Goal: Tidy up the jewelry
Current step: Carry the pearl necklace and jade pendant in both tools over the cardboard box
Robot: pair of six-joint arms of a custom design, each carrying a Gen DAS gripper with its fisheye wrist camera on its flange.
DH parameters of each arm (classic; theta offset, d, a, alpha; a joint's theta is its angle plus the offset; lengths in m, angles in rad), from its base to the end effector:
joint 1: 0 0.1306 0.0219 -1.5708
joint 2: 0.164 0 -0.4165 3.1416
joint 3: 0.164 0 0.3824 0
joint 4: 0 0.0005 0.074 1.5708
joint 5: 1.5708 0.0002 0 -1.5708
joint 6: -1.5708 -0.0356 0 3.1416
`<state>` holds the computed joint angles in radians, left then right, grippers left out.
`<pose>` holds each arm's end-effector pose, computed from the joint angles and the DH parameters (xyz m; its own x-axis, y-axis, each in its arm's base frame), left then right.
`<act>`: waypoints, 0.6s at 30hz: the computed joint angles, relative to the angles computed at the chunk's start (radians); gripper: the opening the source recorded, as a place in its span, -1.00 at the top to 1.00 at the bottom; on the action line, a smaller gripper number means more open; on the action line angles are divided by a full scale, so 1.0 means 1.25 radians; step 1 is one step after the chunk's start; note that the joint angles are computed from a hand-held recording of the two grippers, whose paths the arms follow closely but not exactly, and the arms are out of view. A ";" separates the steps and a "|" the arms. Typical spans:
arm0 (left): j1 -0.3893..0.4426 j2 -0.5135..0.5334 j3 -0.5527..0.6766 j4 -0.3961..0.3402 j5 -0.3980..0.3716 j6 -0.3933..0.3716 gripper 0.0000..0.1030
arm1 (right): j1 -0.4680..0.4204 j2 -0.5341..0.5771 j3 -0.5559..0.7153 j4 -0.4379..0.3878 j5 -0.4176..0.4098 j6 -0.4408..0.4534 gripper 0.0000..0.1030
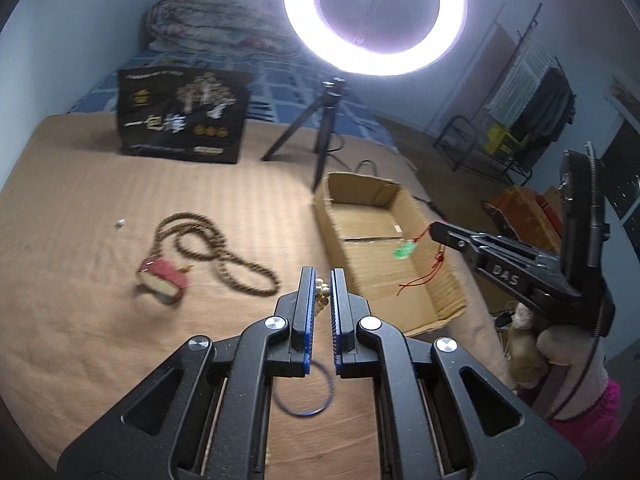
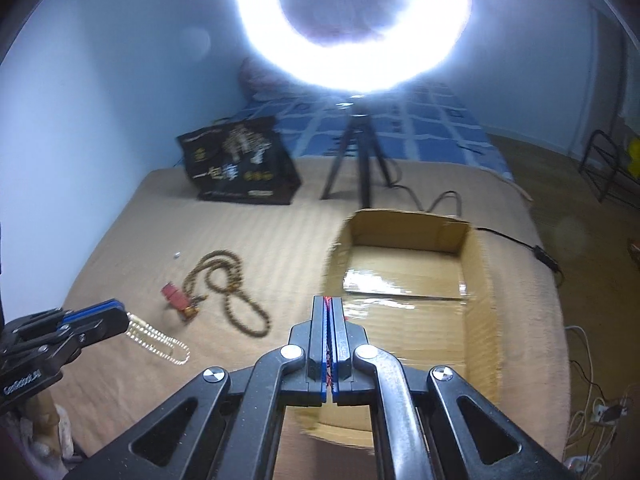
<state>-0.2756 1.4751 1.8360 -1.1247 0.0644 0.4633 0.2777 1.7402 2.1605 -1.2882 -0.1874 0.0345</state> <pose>0.4679 -0.1352 0.6053 -0.7368 -0.2551 -0.6262 -0.0145 0.9318 -0.3626 0.5538 0.1642 0.5969 -0.7200 -0.2405 -0.6509 -0.4102 0.9041 0.1198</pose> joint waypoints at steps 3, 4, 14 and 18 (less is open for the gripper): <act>-0.016 0.026 0.037 -0.004 0.004 0.000 0.90 | -0.018 0.003 0.006 -0.002 0.007 -0.007 1.00; -0.021 0.033 0.047 -0.005 0.004 -0.001 0.90 | -0.022 0.005 0.008 -0.003 0.008 -0.009 1.00; -0.058 0.120 0.153 -0.020 0.006 -0.029 0.90 | -0.064 0.019 0.009 -0.009 0.024 -0.022 1.00; -0.068 0.147 0.185 -0.022 0.017 -0.038 0.90 | -0.073 0.032 0.013 -0.020 0.026 -0.029 1.00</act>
<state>-0.3608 1.6587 2.0670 -1.1526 0.0858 0.4163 0.1858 1.7795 2.1768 -1.3126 -0.1553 -0.0015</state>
